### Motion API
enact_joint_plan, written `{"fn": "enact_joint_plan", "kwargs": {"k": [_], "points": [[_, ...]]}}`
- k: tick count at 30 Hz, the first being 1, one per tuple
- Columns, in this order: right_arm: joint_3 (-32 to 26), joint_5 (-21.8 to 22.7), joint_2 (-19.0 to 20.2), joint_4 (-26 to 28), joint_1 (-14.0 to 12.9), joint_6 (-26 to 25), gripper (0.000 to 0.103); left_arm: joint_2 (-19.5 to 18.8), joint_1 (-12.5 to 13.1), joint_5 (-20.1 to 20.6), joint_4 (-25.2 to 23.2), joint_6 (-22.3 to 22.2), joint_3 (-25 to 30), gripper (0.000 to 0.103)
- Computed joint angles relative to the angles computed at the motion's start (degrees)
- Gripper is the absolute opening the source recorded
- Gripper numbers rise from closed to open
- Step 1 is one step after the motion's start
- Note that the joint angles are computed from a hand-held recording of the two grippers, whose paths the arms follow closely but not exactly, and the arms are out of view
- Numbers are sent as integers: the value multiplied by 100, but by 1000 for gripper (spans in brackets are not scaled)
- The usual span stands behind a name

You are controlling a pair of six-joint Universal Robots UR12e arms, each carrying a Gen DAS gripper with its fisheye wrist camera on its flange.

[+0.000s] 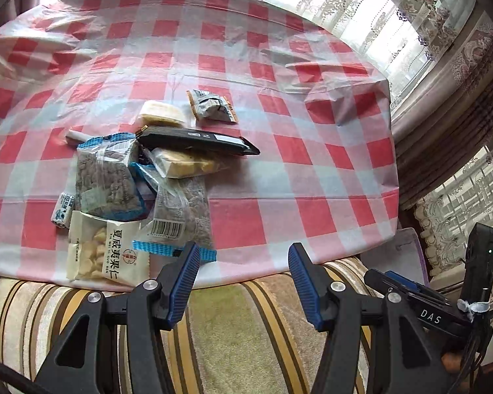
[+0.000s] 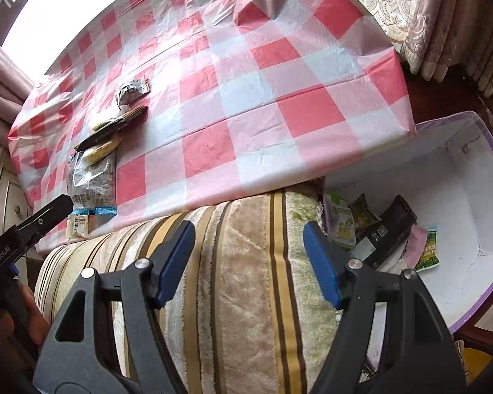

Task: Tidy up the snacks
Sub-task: 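Move both open tools back over the remaining snacks on the table, then grasp the small blue-white candy with the left tool while the right tool grasps the black chocolate bar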

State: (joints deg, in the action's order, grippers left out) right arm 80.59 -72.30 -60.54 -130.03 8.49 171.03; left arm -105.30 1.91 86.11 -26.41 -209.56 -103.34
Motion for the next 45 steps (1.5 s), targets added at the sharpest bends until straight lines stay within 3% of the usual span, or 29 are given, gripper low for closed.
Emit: {"fn": "enact_joint_plan", "kwargs": {"k": [4,12,20,25,33,37,45], "points": [[-74,-252,53,-134,176,-408,74,212,229,62,130,-403,-319,57],[-376,-219,241,43,345,-905,75,461,668,245,-17,-690,-686,53],[-853,44,526,151,518,-1738,83,400,909,292,-409,-574,-656,38],[-1323,125,786,389,642,-2280,84,261,926,344,-691,-347,-488,37],[-2155,106,1260,705,847,-3580,89,58,894,494,-927,73,-243,37],[-2788,167,1612,1342,933,-4049,89,-3,839,684,-950,251,-172,35],[-4632,606,2558,3850,1038,-5006,89,-30,855,702,-786,263,-190,31]]}}
